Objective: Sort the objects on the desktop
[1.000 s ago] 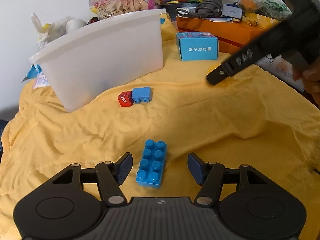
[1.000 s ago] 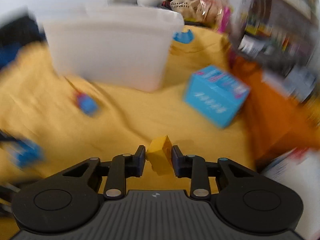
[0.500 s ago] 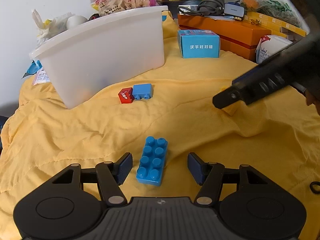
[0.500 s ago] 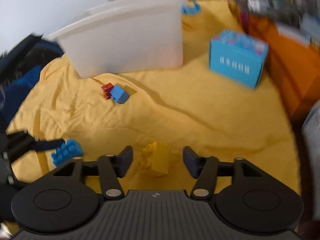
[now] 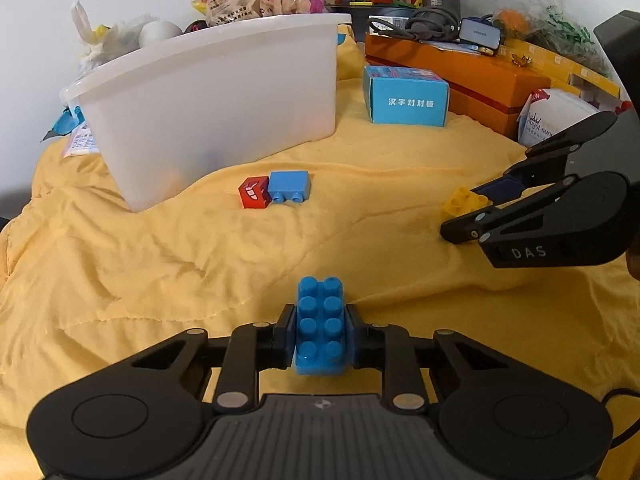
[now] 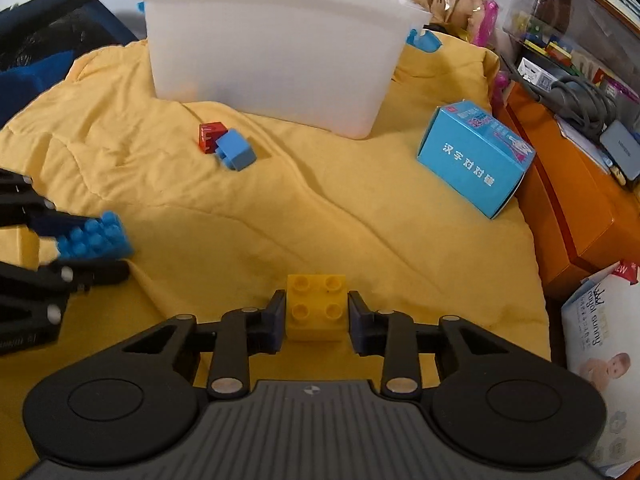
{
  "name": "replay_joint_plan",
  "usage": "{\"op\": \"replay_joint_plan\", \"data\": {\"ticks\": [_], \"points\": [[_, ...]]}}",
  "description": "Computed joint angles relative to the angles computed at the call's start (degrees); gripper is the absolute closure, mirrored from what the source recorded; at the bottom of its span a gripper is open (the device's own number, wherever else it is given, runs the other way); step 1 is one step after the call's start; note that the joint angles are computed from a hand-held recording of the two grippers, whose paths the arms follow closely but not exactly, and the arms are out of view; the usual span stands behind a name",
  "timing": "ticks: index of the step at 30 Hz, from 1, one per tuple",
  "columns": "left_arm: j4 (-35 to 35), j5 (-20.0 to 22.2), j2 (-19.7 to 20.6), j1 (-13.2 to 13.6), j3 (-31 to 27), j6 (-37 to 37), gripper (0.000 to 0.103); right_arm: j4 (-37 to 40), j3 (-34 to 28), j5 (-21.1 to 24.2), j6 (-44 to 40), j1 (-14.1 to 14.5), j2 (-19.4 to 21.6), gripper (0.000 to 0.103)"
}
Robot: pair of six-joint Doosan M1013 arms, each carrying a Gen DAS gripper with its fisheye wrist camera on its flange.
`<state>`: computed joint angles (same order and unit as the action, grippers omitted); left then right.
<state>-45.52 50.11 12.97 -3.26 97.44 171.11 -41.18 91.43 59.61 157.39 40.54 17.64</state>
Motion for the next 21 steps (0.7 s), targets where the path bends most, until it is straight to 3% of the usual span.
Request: {"op": "replay_joint_plan", "data": {"ticks": [5,10,15,18,21], "points": [[-3.0,2.8,0.5,0.6,-3.3,-0.3,0.076,-3.2,-0.9,-0.4,0.4,0.0,-0.5,0.068],[-11.3,0.6,1.6,0.0,-8.8,2.9,0.076,-10.3,-3.9,-1.1,-0.3,-1.4,-0.3,0.068],[-17.5,-4.9,4.3,-2.0,-15.3,6.6,0.076,-17.5,-8.4,-2.8,-1.2,-3.9,1.1,0.068],[-16.0,-7.3,6.5,-3.5,-18.7,3.6,0.076,-18.9,-11.2,-3.7,-2.2,-5.4,2.7,0.068],[-10.1,-9.1,8.8,-4.9,-21.7,-3.1,0.076,-16.2,-13.6,-4.8,-3.3,-7.4,4.3,0.068]]}}
